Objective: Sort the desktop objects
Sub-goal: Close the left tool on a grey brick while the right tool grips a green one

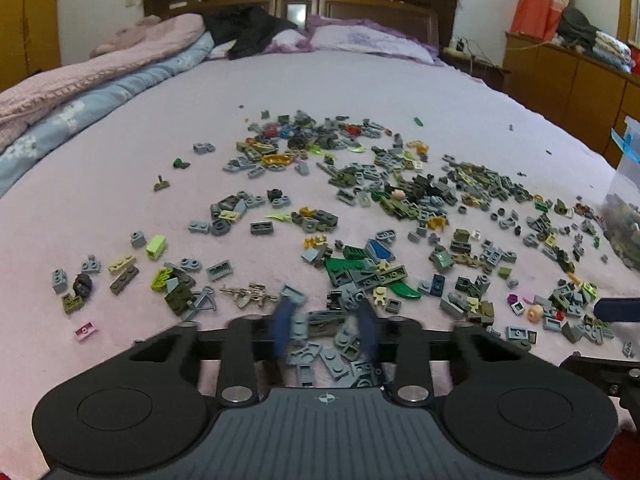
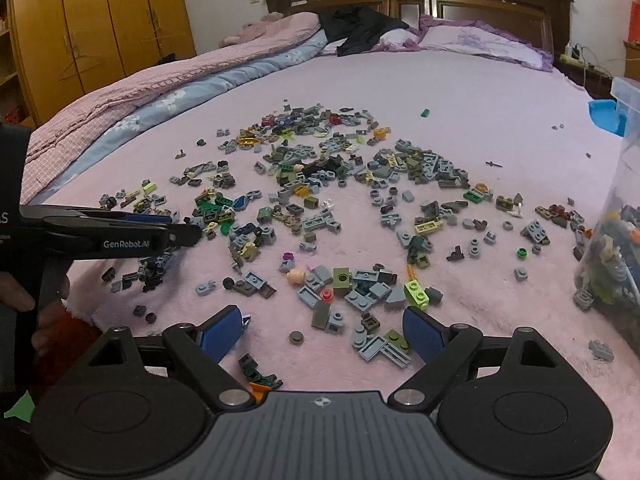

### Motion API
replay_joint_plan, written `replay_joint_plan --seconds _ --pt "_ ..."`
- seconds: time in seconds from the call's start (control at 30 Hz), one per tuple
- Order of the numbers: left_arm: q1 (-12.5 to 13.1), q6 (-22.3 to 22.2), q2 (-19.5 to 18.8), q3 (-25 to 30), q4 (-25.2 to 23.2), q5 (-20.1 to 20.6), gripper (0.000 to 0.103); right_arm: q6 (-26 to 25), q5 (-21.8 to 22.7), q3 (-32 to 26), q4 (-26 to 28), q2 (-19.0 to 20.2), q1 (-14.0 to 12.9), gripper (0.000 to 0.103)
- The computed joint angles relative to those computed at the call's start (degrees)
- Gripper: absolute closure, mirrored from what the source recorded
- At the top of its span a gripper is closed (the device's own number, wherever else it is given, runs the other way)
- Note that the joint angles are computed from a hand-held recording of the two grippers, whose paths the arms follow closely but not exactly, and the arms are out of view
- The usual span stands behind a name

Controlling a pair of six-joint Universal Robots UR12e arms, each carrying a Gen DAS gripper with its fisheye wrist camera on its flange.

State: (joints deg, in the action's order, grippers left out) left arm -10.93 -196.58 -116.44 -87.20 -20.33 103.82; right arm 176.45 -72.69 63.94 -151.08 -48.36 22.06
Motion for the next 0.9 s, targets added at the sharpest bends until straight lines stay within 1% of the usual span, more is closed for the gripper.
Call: replay_joint_plan --seconds 0.13,0.27,0.3,0.37,0.43,0.53,0.6,0.63,0.7,0.77,0.9 --pt "0.1 -0.4 0.3 -0.7 1.3 -0.4 0.074 -0.2 0.1 -0.4 0.1 0.2 0.0 0.015" --pt "0.1 -0.5 0.9 -1.5 2.7 -1.1 0.074 -0.8 1.2 -1.5 -0.5 0.8 0.1 0.019" --pt "0.1 -0.6 1.1 -1.8 3.1 -1.0 0.074 -0.7 1.8 -2.1 -0.6 1.2 0.2 0.022" --pt "0.0 -0.7 1.7 -2.4 3.7 -0.6 0.074 -0.5 3.1 -3.9 -0.7 2.1 0.3 0.028" --pt "-0.1 -0.8 2.3 -3.1 4.4 0.3 0.074 -0.4 5.4 -6.3 -0.2 3.4 0.6 0.029" --pt "-0.2 -1.0 3.1 -4.0 5.4 1.9 0.074 -1.7 8.3 -10.4 1.5 5.7 1.1 0.031" --pt "-0.1 -1.4 3.6 -4.5 5.9 2.9 0.074 -2.9 8.8 -13.0 2.9 7.2 1.7 0.034" --pt "-0.1 -1.6 3.8 -4.8 6.2 3.3 0.074 -3.4 8.9 -14.4 3.7 8.0 2.1 0.035" --pt "0.0 -2.1 4.3 -5.3 6.4 4.2 0.074 -3.6 8.0 -17.0 5.6 9.5 2.8 0.04" --pt "0.2 -2.7 4.7 -5.9 6.4 4.8 0.074 -3.4 7.0 -19.5 7.2 10.9 3.4 0.044" --pt "0.5 -4.0 5.3 -6.8 6.2 5.2 0.074 -3.1 4.6 -22.9 9.1 13.1 4.4 0.047"
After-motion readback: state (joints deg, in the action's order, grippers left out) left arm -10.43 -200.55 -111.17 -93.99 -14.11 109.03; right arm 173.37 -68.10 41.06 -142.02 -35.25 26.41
